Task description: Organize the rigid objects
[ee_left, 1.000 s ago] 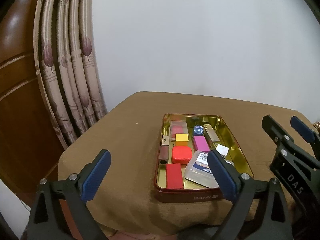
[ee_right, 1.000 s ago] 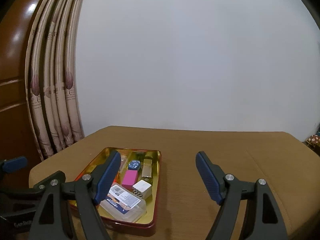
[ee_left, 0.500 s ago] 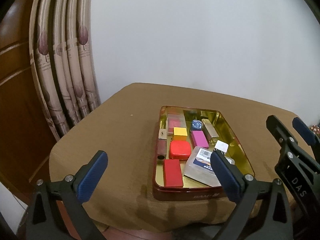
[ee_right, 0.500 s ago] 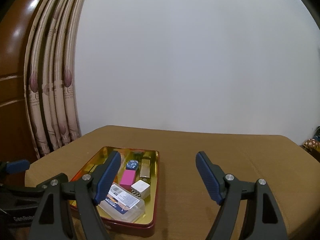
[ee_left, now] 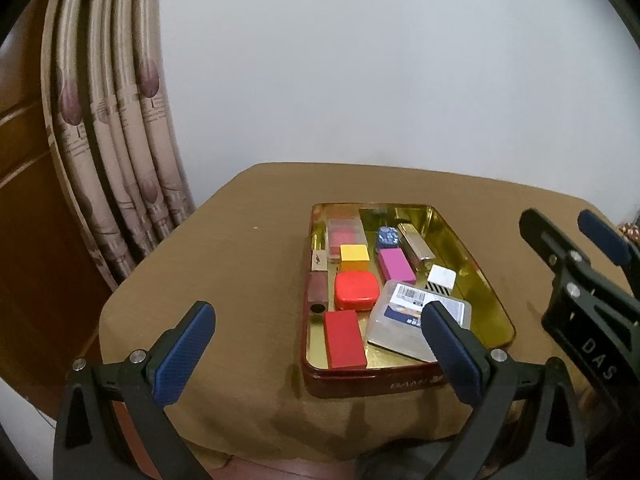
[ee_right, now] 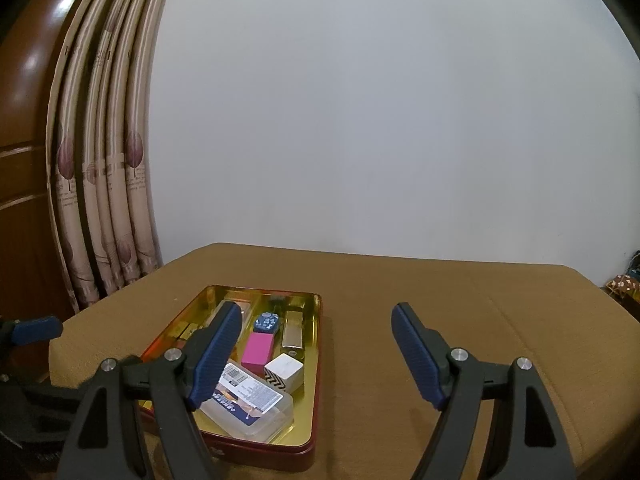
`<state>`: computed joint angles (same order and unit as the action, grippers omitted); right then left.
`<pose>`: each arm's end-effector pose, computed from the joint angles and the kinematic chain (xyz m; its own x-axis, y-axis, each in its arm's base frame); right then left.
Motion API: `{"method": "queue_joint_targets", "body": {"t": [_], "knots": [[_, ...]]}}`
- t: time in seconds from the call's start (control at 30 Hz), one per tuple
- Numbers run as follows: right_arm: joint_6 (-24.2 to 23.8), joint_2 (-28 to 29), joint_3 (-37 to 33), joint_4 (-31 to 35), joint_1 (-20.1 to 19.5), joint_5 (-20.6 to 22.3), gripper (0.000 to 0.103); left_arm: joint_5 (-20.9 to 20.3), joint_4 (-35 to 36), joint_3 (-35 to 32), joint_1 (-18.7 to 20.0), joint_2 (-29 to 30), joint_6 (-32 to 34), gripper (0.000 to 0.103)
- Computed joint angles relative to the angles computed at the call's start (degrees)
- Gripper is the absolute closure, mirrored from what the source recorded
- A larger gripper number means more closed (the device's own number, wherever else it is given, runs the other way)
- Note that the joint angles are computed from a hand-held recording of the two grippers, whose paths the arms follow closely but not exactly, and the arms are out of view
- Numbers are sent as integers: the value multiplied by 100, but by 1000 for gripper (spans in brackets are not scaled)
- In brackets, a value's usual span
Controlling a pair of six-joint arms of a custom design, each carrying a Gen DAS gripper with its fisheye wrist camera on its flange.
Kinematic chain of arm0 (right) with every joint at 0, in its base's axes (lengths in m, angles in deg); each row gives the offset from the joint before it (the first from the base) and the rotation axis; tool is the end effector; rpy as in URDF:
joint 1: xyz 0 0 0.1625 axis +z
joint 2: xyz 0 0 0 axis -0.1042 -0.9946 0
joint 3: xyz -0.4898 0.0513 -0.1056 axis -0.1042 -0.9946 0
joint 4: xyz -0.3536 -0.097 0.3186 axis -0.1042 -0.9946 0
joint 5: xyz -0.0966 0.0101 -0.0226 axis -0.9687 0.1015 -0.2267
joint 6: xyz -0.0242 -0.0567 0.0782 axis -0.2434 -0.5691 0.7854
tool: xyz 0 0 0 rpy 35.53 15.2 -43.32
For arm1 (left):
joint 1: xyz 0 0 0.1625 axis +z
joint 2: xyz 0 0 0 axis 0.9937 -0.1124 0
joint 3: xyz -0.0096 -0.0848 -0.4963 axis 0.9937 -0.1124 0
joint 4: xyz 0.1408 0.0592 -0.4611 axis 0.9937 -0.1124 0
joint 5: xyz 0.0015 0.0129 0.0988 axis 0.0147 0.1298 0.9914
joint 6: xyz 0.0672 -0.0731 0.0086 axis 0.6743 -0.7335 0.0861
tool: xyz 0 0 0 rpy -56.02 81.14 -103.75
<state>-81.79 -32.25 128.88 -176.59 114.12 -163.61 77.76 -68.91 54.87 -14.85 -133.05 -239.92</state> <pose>0.3670 -0.8007 0.0148 -0.7015 -0.2284 0.6750 -0.7106 0.2955 -0.6385 -0.0742 -0.7775 0.2806 -0.6462 -0.2143 -0.7325 0.5262 0.5701 -0.6310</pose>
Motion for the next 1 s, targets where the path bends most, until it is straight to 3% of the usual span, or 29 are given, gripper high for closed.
{"method": "queue_joint_targets", "body": {"t": [0.47, 0.87, 1.0], "knots": [[86, 2, -13, 106, -9, -8, 24, -121, -630, 221, 4, -68, 413, 1], [134, -11, 7, 199, 16, 7, 24, -56, -469, 171, 45, -43, 233, 1], [143, -16, 7, 243, 25, -7, 24, -250, -592, 164, -2, -18, 428, 1]]}}
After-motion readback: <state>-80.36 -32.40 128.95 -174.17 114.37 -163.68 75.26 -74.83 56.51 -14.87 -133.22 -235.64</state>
